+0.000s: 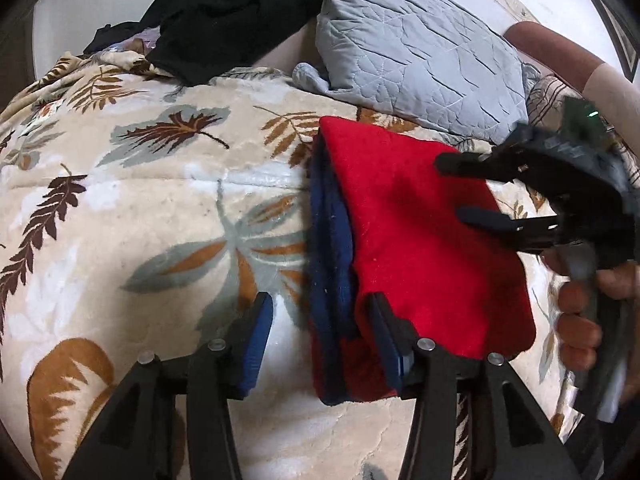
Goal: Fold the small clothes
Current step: 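Open both grippers and lift them away from the folded sweater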
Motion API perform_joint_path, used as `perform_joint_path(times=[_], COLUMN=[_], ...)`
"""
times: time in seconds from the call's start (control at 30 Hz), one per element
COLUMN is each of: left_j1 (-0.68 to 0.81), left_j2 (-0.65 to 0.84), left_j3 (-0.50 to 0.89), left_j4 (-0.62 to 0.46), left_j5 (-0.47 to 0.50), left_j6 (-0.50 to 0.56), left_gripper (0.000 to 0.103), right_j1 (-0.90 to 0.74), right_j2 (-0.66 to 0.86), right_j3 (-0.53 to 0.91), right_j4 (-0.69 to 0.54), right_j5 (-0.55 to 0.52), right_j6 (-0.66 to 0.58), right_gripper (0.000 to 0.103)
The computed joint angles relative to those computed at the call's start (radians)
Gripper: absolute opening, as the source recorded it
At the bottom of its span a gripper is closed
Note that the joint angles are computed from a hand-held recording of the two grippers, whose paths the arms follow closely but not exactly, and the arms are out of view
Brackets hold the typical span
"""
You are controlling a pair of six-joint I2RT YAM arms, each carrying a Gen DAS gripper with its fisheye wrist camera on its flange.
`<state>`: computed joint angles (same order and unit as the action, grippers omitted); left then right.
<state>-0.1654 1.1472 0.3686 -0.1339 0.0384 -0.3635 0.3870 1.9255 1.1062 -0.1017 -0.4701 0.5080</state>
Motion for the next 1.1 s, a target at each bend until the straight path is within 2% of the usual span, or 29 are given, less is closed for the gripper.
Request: perform_joint_path(times=[0.1, 0.2, 0.33, 0.37, 0.4, 0.47, 0.57, 0.7, 0.8, 0.87, 1.1], left_j1=[0.005, 0.001, -0.021, -0.030, -0.044, -0.094, -0.206, -0.440, -0.551, -0.620, -0.722], left_j2=[-0.005, -0.039, -0.111, -0.131, -0.156, -0.195, -0.261, -0.339, -0.354, -0.328, -0.279], left_j3=[-0.002, -0.013, -0.034, -0.039, -0.044, -0.038, 0.009, 0.085, 0.145, 0.192, 0.274], left_j4=[0.000, -0.007, -0.029, -0.042, -0.060, -0.112, -0.274, -0.479, -0.569, -0.630, -0.728], left_j5=[0.006, -0.014, -0.074, -0.092, -0.120, -0.206, -0.328, -0.492, -0.561, -0.627, -0.691], left_j6=[-0.009, -0.020, -0.045, -0.050, -0.061, -0.102, -0.198, -0.380, -0.475, -0.540, -0.614], left_gripper=[0.053, 0.060, 0.066, 0.070, 0.074, 0.075, 0.076, 0.078, 0.088, 0.088, 0.094], right_j1=[0.007, 0.034, 0.093, 0.104, 0.115, 0.132, 0.151, 0.198, 0.240, 0.242, 0.243], right_j2=[-0.097, -0.244, -0.459, -0.530, -0.599, -0.743, -0.930, -1.065, -1.109, -1.122, -1.145], right_j3=[-0.067, -0.204, -0.405, -0.466, -0.521, -0.630, -0.735, -0.771, -0.749, -0.732, -0.680], right_j4=[0.036, 0.076, 0.066, 0.050, 0.027, -0.019, -0.085, -0.159, -0.208, -0.232, -0.297], right_j5=[-0.013, 0.062, 0.189, 0.214, 0.238, 0.280, 0.346, 0.438, 0.507, 0.513, 0.539], right_j6=[0.008, -0.020, -0.094, -0.114, -0.132, -0.152, -0.153, -0.159, -0.172, -0.180, -0.193], right_gripper=[0.075, 0.075, 0.075, 0.075, 0.075, 0.075, 0.075, 0.075, 0.075, 0.075, 0.075])
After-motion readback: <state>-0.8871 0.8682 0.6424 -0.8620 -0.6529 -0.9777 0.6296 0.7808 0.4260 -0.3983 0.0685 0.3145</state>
